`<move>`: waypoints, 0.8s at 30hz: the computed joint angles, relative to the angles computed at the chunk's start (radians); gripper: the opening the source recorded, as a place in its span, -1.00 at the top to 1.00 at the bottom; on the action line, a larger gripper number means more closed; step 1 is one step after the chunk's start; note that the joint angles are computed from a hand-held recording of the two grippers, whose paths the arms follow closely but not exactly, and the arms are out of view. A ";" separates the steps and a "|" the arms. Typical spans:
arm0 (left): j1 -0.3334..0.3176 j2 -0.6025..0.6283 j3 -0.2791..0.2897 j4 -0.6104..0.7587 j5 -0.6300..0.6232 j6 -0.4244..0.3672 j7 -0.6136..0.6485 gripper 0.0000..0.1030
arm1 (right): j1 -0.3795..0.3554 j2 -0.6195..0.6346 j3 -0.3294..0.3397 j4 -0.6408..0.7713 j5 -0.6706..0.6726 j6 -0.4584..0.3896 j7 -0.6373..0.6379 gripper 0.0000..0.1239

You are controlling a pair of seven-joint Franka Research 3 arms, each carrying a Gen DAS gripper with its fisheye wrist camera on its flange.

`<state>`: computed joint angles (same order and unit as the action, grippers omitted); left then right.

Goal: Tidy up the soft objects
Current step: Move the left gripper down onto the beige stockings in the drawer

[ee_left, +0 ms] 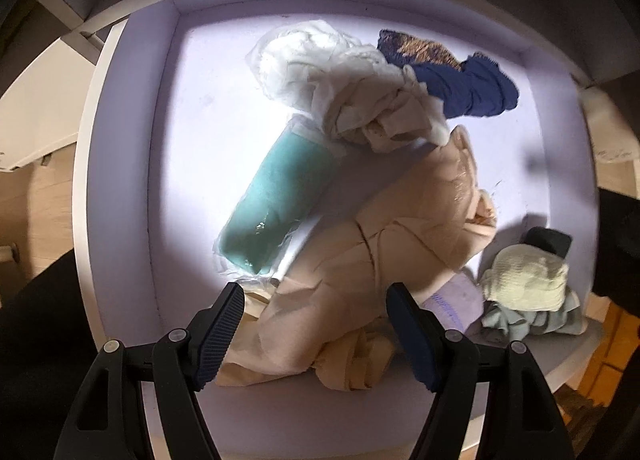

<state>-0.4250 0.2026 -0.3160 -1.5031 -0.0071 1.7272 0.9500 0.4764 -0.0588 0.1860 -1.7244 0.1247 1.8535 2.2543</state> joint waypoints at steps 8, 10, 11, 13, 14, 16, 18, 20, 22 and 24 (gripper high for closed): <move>-0.030 0.045 -0.019 0.057 0.052 0.021 0.141 -0.48 | 0.001 0.035 -0.009 -0.026 0.116 -0.008 0.006 -0.13; -0.055 0.080 -0.022 0.099 0.099 -0.016 0.185 -0.49 | 0.003 0.040 -0.008 -0.021 0.120 -0.009 0.001 -0.19; -0.067 0.097 -0.023 0.117 0.116 -0.031 0.206 -0.49 | 0.004 0.043 -0.008 -0.017 0.119 -0.012 0.002 -0.20; -0.079 0.120 -0.027 0.138 0.119 -0.036 0.250 -0.49 | 0.006 0.050 -0.009 -0.011 0.114 -0.025 0.006 -0.22; -0.087 0.134 -0.026 0.155 0.122 -0.043 0.256 -0.49 | 0.006 0.052 -0.009 -0.008 0.114 -0.032 0.008 -0.22; -0.102 0.160 -0.024 0.179 0.132 -0.058 0.281 -0.50 | 0.005 0.057 -0.012 -0.007 0.119 -0.043 0.014 -0.22; -0.118 0.182 -0.019 0.198 0.151 -0.074 0.293 -0.61 | 0.006 0.064 -0.013 -0.004 0.121 -0.056 0.020 -0.22; -0.128 0.193 -0.015 0.198 0.160 -0.074 0.294 -0.62 | 0.006 0.070 -0.014 0.000 0.120 -0.063 0.024 -0.22; -0.133 0.191 -0.012 0.182 0.160 -0.049 0.275 -0.63 | 0.006 0.073 -0.015 0.001 0.123 -0.064 0.025 -0.22; -0.124 0.181 -0.012 0.151 0.132 -0.011 0.241 -0.63 | 0.006 0.076 -0.016 0.003 0.124 -0.063 0.025 -0.22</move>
